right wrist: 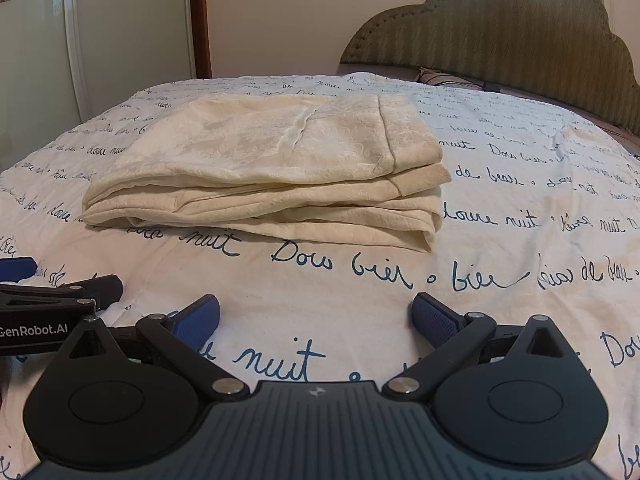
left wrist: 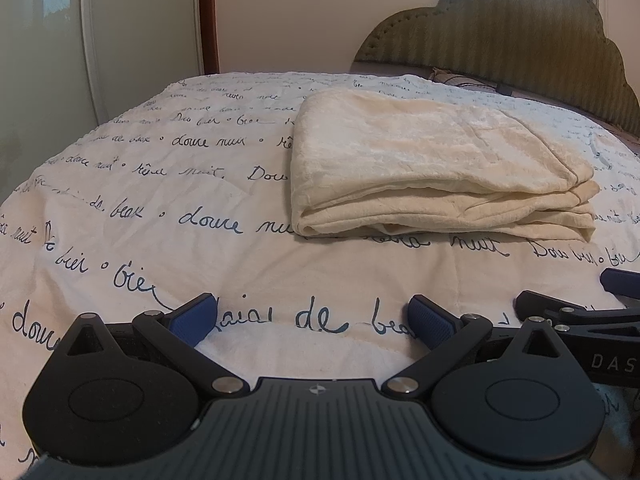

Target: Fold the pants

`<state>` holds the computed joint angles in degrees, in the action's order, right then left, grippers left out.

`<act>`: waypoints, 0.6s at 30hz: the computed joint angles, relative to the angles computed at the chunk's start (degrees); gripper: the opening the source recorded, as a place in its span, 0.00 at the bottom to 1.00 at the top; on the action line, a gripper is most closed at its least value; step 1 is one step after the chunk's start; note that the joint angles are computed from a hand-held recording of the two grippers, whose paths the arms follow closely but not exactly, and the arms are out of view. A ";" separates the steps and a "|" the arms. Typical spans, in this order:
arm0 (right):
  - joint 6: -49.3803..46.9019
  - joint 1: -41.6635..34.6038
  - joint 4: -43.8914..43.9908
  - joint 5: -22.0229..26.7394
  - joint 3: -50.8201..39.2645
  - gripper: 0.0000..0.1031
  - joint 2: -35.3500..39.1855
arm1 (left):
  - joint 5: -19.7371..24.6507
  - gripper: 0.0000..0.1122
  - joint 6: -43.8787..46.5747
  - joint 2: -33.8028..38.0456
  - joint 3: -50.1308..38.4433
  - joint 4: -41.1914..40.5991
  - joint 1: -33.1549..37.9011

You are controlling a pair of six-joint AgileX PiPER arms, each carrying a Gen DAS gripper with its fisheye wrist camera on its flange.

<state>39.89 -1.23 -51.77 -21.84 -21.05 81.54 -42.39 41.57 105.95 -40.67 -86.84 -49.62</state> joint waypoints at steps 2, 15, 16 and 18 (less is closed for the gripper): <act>0.07 -0.01 -0.06 -0.03 -0.02 1.00 0.02 | -0.25 0.92 0.52 0.12 -0.22 -0.44 -0.18; 0.15 0.02 -0.12 0.04 -0.02 1.00 -0.02 | -0.06 0.92 -0.13 -0.03 0.06 -0.02 -0.09; 0.15 0.02 -0.12 0.04 -0.02 1.00 -0.02 | -0.06 0.92 -0.13 -0.03 0.06 -0.02 -0.09; 0.15 0.02 -0.12 0.04 -0.02 1.00 -0.02 | -0.07 0.92 -0.13 -0.02 0.04 -0.03 -0.10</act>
<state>40.04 -1.22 -51.90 -21.81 -21.07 81.52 -42.46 41.44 105.93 -40.63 -86.87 -49.73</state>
